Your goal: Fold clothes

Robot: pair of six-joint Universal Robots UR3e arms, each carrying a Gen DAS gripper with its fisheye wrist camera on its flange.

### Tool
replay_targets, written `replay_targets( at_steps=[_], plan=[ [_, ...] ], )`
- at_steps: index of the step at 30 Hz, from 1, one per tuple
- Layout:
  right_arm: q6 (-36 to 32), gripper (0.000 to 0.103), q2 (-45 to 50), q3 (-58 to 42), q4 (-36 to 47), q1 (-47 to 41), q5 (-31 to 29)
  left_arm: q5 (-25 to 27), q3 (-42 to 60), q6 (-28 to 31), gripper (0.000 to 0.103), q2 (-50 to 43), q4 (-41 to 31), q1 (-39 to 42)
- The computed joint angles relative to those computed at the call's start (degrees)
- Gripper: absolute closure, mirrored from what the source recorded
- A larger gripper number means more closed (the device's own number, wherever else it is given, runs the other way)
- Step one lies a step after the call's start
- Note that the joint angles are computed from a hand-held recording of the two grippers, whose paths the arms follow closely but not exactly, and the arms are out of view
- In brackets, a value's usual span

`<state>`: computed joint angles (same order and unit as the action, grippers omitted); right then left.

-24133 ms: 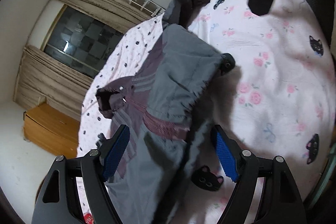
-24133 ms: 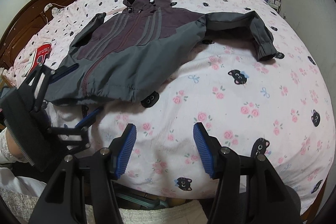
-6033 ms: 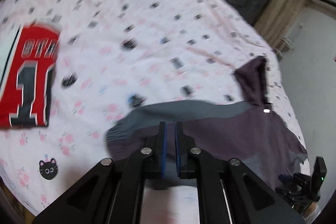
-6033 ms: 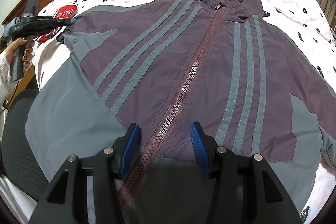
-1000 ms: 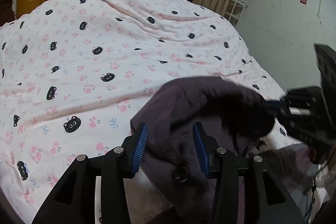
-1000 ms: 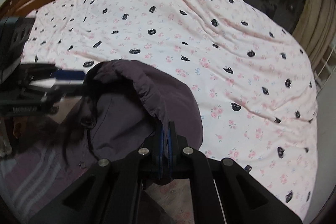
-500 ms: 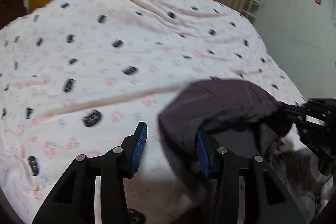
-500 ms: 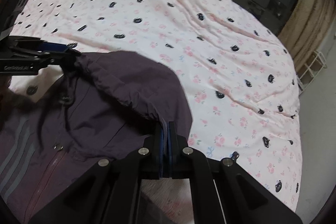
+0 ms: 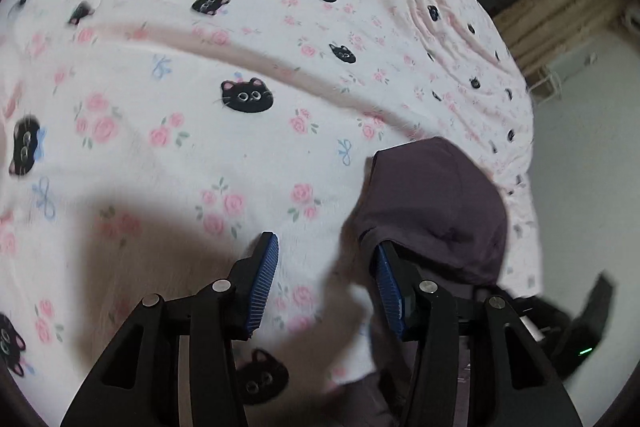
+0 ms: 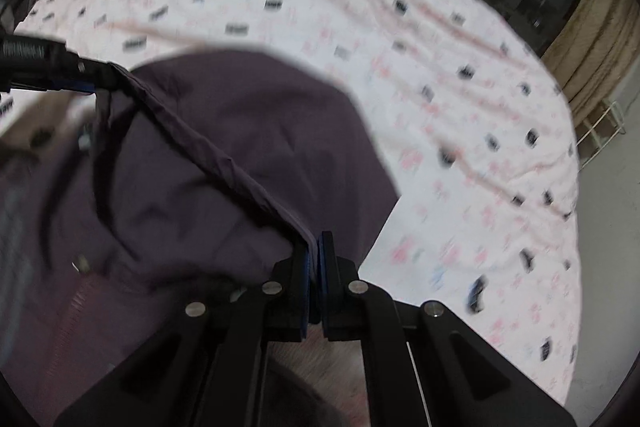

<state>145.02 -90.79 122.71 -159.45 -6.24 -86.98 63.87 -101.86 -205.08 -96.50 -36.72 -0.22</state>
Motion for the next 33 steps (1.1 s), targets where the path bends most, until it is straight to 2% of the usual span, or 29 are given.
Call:
replay_targets(
  at_steps=[7,11,15,20,22,28,31,33],
  plan=[
    [-1.4,0.099,-1.8,4.4,-2.8,-4.2,5.8,-3.7,8.8,3.9,0.058,6.6,-7.8,-3.0],
    [-1.6,0.099,-1.2,4.9,-4.4,-4.7,6.5,2.2,18.7,7.9,0.056,1.0,-9.6,-10.1],
    [-1.6,0.099,-1.4,5.3,-5.1,-4.8,6.7,11.0,30.1,8.4,0.056,-11.4,-12.1,-16.1],
    [-1.7,0.099,-1.2,4.9,-4.4,-5.0,6.7,15.7,34.9,6.8,0.056,-18.4,-14.8,-19.4],
    [-1.7,0.099,-1.4,4.8,-3.9,-5.4,7.1,17.0,32.4,6.4,0.056,-18.1,-13.7,-20.2],
    [-2.4,0.098,-1.6,4.6,-2.7,-6.0,7.4,18.5,22.9,5.7,0.056,-15.3,-3.6,-21.1],
    [-2.1,0.090,-5.7,4.7,1.6,-7.0,9.2,18.2,21.5,5.6,0.056,-15.6,-1.6,-20.9],
    [-2.2,0.078,-10.3,5.0,6.4,-8.9,12.2,18.7,21.0,5.8,0.056,-15.8,-0.5,-21.2]
  ],
)
